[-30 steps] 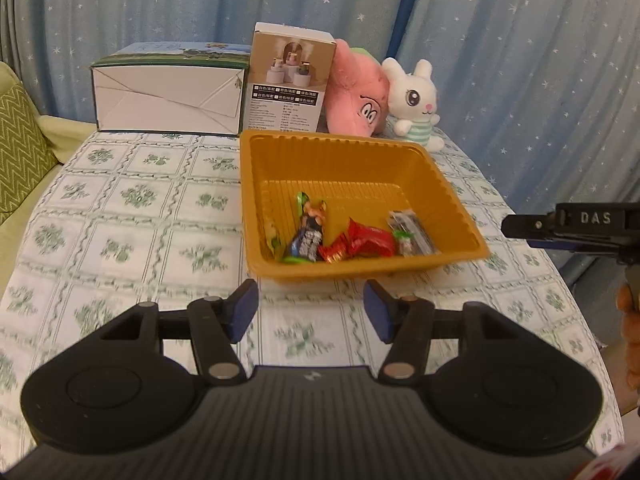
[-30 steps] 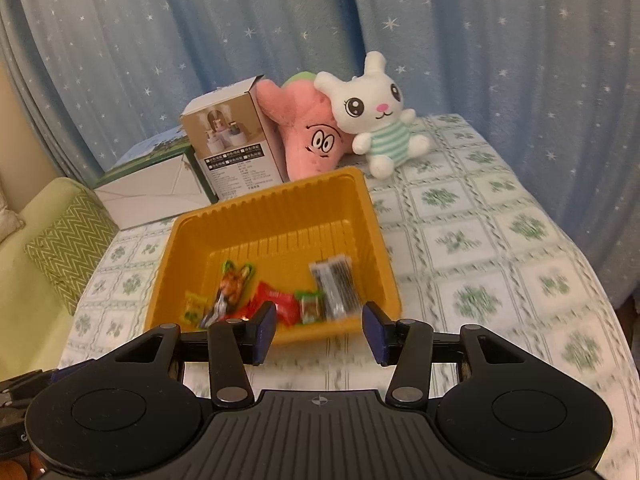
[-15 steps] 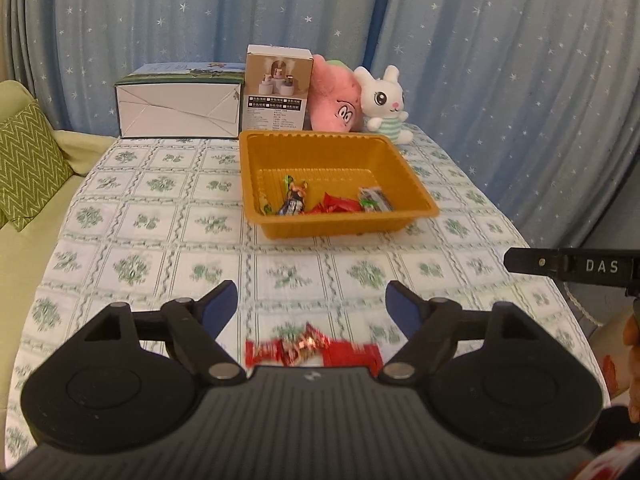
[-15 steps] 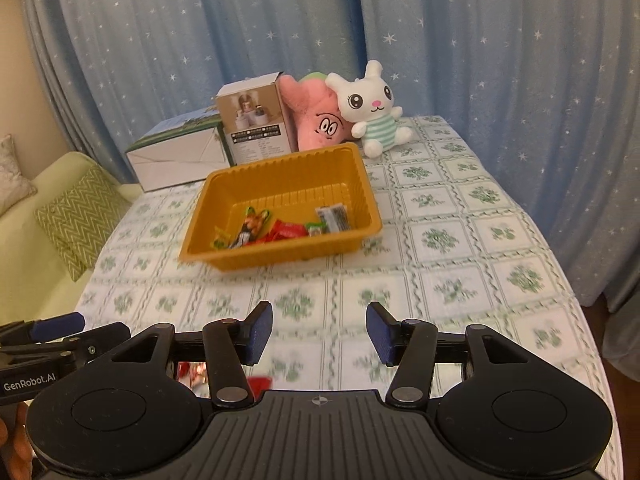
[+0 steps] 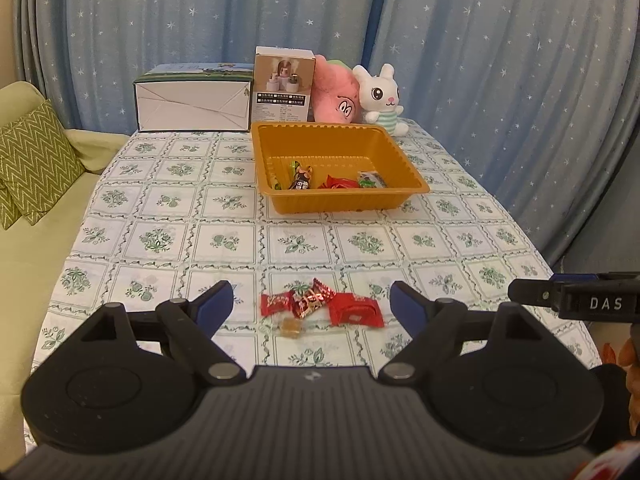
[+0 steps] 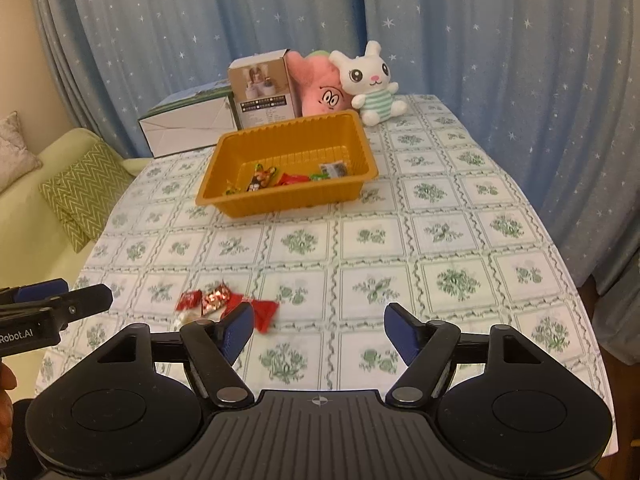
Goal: Organize snacks
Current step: 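Move both tools back toward the red candies on the cloth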
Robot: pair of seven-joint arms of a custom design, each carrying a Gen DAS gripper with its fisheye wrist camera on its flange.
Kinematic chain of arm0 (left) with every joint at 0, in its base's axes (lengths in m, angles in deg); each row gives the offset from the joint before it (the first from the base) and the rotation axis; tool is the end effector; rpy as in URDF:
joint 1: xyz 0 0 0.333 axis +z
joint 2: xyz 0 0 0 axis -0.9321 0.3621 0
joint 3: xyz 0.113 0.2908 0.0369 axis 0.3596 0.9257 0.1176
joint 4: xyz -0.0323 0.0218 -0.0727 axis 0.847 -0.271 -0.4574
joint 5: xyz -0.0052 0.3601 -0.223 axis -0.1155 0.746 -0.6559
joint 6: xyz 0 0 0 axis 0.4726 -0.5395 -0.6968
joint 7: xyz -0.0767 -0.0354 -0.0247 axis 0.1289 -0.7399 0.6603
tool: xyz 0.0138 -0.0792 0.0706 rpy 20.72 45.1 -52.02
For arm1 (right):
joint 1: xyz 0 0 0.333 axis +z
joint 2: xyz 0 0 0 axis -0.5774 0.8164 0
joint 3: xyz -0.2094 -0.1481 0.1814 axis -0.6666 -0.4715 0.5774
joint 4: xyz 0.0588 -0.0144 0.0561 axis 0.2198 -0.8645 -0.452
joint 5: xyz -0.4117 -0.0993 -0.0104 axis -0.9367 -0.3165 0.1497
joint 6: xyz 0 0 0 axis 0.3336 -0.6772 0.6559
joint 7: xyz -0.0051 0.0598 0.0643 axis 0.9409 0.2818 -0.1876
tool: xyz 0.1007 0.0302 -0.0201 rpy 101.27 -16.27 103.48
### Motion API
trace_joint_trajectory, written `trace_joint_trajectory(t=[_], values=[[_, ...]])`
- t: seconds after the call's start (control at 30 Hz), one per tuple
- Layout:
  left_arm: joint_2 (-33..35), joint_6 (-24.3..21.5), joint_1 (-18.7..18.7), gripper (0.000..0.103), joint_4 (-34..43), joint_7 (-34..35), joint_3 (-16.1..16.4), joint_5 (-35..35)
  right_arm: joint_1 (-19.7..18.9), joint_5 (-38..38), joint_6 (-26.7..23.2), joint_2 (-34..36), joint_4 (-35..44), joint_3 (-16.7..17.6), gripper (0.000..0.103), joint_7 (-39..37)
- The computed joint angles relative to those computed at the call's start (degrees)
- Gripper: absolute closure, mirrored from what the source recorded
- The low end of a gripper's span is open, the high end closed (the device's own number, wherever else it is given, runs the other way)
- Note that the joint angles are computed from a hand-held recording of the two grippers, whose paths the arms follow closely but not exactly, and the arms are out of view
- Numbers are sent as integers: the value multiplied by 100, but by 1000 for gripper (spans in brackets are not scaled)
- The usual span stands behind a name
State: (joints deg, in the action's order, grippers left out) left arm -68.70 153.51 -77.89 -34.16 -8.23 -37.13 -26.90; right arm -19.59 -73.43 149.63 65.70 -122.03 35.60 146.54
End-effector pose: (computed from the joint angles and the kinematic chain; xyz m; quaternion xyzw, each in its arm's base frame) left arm 0.6852 -0.2197 0.5952 -0.5917 0.6912 -0.3566 0.2121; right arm 0.6693 0.2119 0.6027 -0.6273 0.6806 -0.1796 0.3332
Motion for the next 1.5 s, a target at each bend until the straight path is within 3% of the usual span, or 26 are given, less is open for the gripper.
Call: trace_joint_trajectory(t=[0.63, 1.13, 1.5], values=[[-66, -107, -52, 17, -244, -87, 71, 316, -29, 63, 223, -153, -477, 38, 31, -32], [402, -377, 58, 17, 75, 154, 64, 225, -47, 651, 322, 461, -150, 194, 31, -1134], [1016, -744, 51, 17, 791, 312, 122, 204, -138, 1158, 25, 1406, 865, 380, 31, -2338]])
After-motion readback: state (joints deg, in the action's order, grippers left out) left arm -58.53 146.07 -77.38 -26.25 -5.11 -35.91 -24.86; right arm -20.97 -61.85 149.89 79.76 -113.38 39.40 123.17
